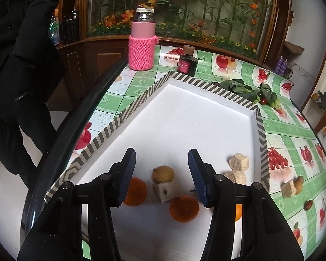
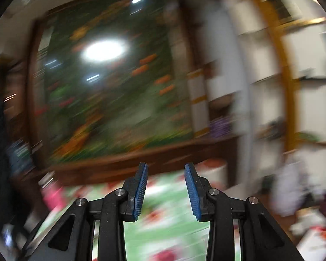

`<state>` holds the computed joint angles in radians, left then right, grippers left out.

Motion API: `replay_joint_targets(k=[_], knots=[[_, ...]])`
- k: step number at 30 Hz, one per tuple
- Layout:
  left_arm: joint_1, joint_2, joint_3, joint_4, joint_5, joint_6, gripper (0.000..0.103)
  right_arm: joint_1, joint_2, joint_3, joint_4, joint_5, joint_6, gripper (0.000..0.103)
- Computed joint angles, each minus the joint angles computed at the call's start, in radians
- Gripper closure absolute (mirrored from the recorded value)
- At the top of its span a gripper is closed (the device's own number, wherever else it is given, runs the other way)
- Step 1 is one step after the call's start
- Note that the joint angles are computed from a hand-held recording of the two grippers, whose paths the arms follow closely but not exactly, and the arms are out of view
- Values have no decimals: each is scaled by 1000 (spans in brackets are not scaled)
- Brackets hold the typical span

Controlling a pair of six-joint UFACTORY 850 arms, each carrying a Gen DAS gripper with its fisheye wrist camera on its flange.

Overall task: Organize fruits
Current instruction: 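Grasp a red date with the right gripper while the left gripper grasps a cork block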

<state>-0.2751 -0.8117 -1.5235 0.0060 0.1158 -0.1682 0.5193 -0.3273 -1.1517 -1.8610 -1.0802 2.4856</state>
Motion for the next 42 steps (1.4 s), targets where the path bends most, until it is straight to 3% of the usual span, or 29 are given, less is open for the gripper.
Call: replay_joint_targets(k=[2, 6, 10, 12, 16, 19, 23, 29, 32, 37, 42], knots=[[1, 2, 3, 44, 3, -49, 53, -39, 167, 85, 99, -58, -46, 65], [4, 8, 10, 141, 6, -153, 53, -125, 403, 162, 286, -49, -124, 60], [7, 19, 28, 238, 34, -252, 53, -126, 463, 239, 318, -65, -61, 60], [11, 32, 49, 388, 87, -391, 53, -113, 413, 241, 313, -23, -71, 60], [8, 66, 103, 585, 235, -496, 53, -90, 256, 232, 208, 189, -110, 60], [-4, 78, 123, 725, 317, -537, 53, -48, 82, 175, 75, 317, -126, 60], [-20, 69, 111, 1027, 398, -702, 53, -5, -143, 78, -201, 516, -70, 60], [-79, 54, 97, 1180, 349, -752, 54, 9, -364, -58, -430, 687, 15, 60], [-97, 48, 94, 1209, 323, -765, 54, 3, -405, -75, -467, 710, 69, 60], [-109, 41, 94, 1231, 298, -772, 54, -33, -433, -106, -698, 777, 315, 60], [-112, 36, 91, 1222, 283, -767, 54, -42, -463, -163, -700, 826, 319, 60]])
